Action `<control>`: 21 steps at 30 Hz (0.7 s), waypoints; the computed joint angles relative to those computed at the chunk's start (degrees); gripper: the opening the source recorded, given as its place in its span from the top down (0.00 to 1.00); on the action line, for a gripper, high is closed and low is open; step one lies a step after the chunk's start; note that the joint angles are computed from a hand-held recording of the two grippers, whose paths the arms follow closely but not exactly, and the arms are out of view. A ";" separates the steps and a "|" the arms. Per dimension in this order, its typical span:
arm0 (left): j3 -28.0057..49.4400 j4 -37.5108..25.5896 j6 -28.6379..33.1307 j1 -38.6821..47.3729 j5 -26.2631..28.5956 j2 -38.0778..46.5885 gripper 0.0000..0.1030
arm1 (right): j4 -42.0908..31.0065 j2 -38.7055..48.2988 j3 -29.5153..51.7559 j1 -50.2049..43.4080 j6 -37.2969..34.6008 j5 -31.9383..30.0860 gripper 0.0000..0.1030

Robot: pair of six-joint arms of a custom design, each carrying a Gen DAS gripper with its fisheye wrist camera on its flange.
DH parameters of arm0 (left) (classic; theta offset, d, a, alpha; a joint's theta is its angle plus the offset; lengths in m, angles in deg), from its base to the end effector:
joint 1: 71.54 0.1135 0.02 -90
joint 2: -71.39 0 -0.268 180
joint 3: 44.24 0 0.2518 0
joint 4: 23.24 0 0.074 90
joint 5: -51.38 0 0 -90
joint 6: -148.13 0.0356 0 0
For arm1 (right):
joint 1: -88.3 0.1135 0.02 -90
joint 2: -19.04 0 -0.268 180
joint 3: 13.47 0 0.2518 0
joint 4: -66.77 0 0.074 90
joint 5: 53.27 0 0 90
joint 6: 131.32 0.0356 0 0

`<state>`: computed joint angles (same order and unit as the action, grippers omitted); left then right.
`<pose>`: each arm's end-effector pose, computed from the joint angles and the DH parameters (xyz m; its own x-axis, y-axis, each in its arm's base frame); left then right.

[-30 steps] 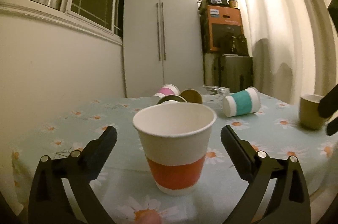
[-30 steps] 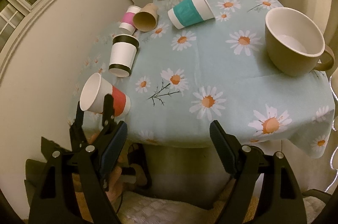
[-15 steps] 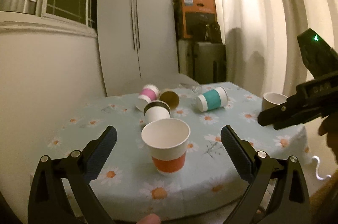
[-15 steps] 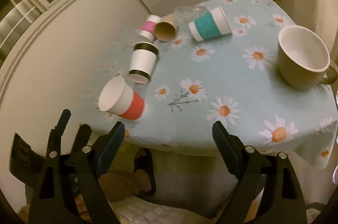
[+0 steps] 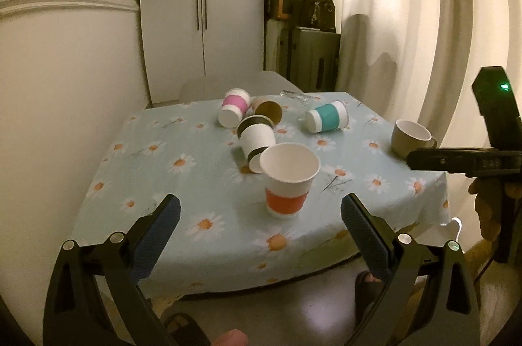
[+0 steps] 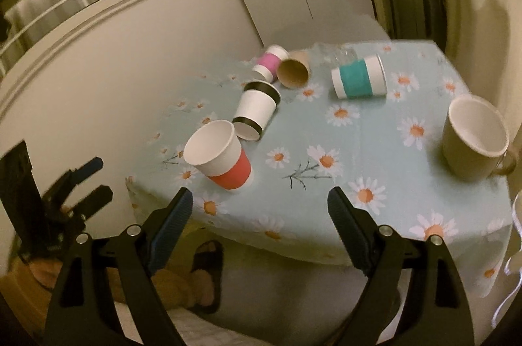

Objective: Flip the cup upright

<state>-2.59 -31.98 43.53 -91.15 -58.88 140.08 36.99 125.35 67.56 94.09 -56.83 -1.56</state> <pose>0.2246 -0.0669 0.1859 -0.5456 -0.0566 -0.8361 -0.0902 0.9959 -0.0086 0.3772 0.0604 0.1796 -0.6703 -0.2789 -0.6877 -0.6346 0.6958 0.3363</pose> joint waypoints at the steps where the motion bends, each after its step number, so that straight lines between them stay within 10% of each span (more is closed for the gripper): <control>1: -0.82 0.33 0.09 0.48 0.17 -1.15 0.07 | 0.93 -0.75 -0.98 0.23 -0.05 0.22 0.18; 21: -7.03 4.46 2.51 7.92 13.22 -4.25 0.07 | 13.87 -9.78 -14.89 7.33 -3.98 8.28 0.14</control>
